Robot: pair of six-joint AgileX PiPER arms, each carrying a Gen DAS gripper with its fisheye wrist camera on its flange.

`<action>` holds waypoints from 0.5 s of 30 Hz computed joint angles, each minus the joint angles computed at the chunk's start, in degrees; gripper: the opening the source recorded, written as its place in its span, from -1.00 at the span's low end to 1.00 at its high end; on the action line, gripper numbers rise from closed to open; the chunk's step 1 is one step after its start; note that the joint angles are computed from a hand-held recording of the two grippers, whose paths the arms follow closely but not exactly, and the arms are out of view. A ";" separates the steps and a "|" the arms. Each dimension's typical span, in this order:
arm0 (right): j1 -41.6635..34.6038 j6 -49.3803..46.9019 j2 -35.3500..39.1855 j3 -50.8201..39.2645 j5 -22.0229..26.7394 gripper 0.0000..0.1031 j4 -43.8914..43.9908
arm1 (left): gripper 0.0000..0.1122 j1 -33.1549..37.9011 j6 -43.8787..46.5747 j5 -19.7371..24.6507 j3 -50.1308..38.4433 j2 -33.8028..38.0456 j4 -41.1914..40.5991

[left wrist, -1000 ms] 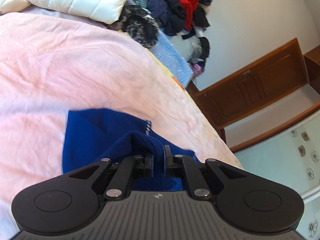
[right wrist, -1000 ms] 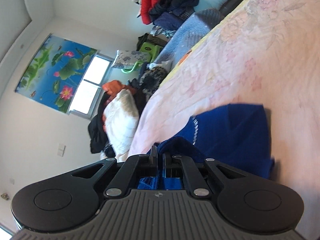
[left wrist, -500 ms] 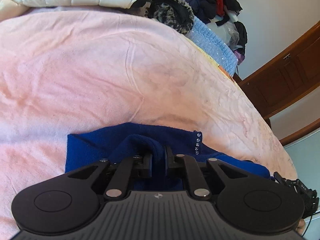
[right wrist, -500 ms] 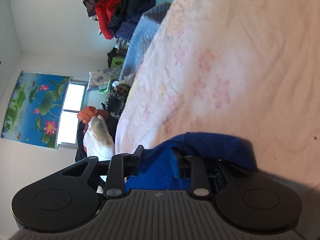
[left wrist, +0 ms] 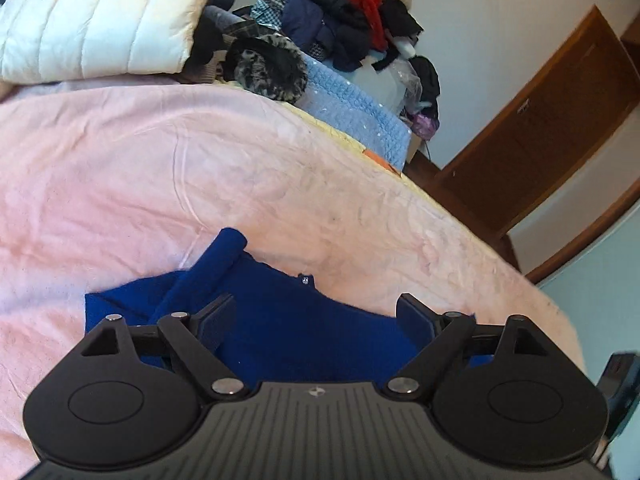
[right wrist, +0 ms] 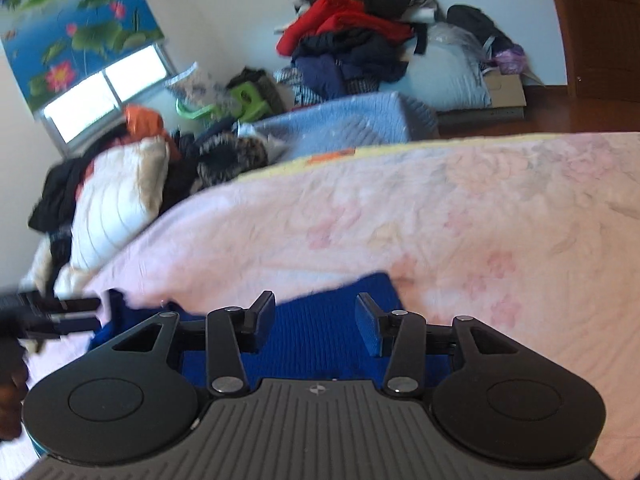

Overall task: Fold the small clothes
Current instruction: 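Open both grippers to release the folded hem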

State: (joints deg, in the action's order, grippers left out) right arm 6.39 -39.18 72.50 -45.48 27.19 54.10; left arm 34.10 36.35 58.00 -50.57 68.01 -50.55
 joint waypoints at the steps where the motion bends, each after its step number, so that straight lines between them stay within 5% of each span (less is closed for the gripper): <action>1: 0.71 1.44 0.55 0.25 -0.15 -0.04 -1.24 | 0.57 0.24 -0.70 -2.10 0.63 -1.34 0.68; 7: 2.46 -1.61 2.07 4.12 -3.82 -0.07 0.87 | 0.55 -18.25 -10.01 -23.11 8.40 -12.78 23.58; 10: 4.19 4.36 1.91 3.48 -5.01 -0.08 -5.59 | 0.55 -30.67 -24.45 -32.21 12.40 -14.01 40.37; 15: 10.11 13.19 -0.18 6.29 -10.28 -0.09 -23.34 | 0.49 -37.47 -51.69 -34.28 12.89 -3.70 66.26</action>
State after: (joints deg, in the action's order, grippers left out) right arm 16.50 -25.98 72.32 -39.19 16.91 30.76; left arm -3.37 -15.34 23.72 -37.68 64.31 15.71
